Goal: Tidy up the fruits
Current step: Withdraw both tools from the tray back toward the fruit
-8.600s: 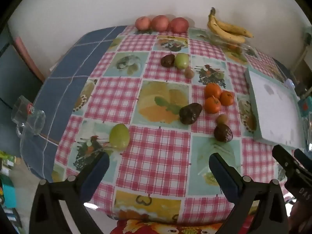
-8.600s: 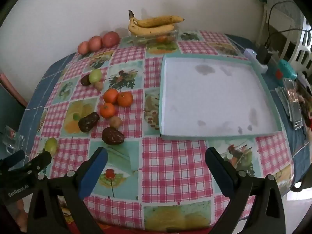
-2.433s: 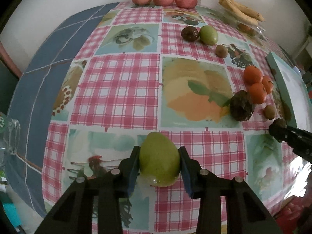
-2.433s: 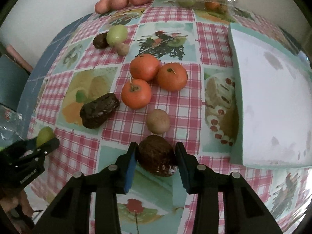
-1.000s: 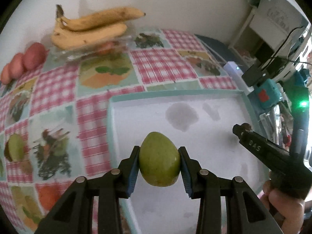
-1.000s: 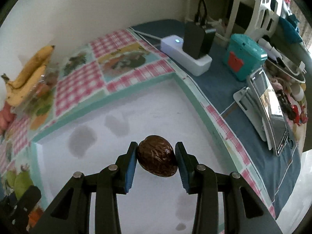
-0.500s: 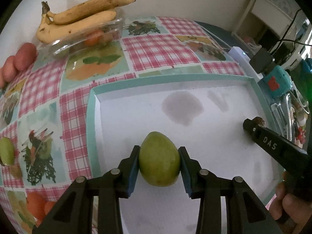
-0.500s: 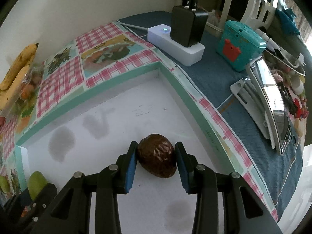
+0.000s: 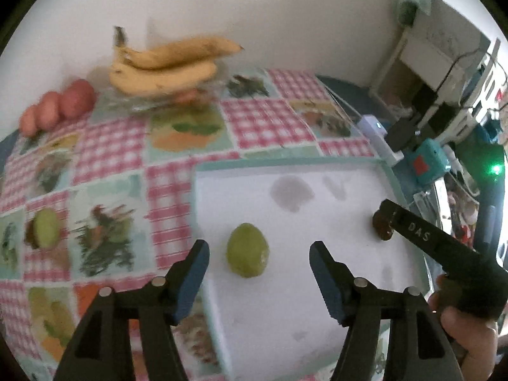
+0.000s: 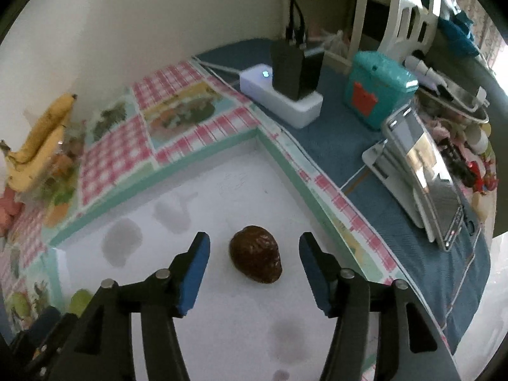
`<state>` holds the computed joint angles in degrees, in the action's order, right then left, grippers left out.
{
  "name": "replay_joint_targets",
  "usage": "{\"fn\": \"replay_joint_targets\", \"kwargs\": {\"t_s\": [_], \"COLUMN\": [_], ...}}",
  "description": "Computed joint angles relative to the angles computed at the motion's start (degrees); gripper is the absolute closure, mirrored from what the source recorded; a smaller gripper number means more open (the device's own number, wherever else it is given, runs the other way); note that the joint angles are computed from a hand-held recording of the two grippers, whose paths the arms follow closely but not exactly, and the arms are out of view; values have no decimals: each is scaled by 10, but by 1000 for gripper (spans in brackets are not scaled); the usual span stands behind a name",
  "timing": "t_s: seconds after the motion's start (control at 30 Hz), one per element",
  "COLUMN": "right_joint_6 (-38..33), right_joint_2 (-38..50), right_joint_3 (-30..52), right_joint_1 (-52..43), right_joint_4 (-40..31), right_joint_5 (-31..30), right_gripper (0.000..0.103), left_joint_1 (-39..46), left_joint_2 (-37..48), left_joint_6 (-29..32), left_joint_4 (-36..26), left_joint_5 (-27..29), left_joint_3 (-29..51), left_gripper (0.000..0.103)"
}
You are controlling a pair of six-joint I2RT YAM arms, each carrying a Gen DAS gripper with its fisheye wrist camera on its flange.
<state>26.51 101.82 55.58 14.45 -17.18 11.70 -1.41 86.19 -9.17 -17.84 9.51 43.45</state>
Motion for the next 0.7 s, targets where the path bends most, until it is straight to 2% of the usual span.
{"fn": "replay_joint_targets", "kwargs": {"t_s": [0.07,0.13,0.17,0.23,0.3,0.4,0.47,0.5,0.6,0.7], "right_joint_6": [1,7,14,22,24,36,45,47,52,60], "right_joint_2": [-23,-47,-59,-75,-82,-88,-90,-90,-86,-82], "right_joint_3": [-11,-25,-30,-36,-39,-48,-52,-53,-55,-57], "right_joint_1": [10,21,30,51,78,125,154,170,219,252], "right_joint_4": [-3,-6,-13,-28,-34,-30,-30,-30,-28,-23], "right_joint_5": [-5,-15,-17,-16,-10,-2,7,12,22,21], "right_gripper": [40,37,37,37,37,36,26,25,24,23], "left_joint_1": [39,89,113,167,224,333,403,431,504,568], "left_joint_2": [-46,-87,-106,-145,-171,-196,-224,-233,-246,-244], "left_joint_6": [7,24,34,57,79,120,153,170,212,242], "left_joint_4": [-22,-29,-30,-35,-32,-29,-19,-12,4,1], "left_joint_5": [-5,-5,-16,-55,-68,-51,-42,-42,-38,0], "left_joint_3": [-18,-40,-50,-67,-87,-106,-125,-133,-149,-150], "left_gripper": [29,19,16,6,2,0,0,0,0,0]}}
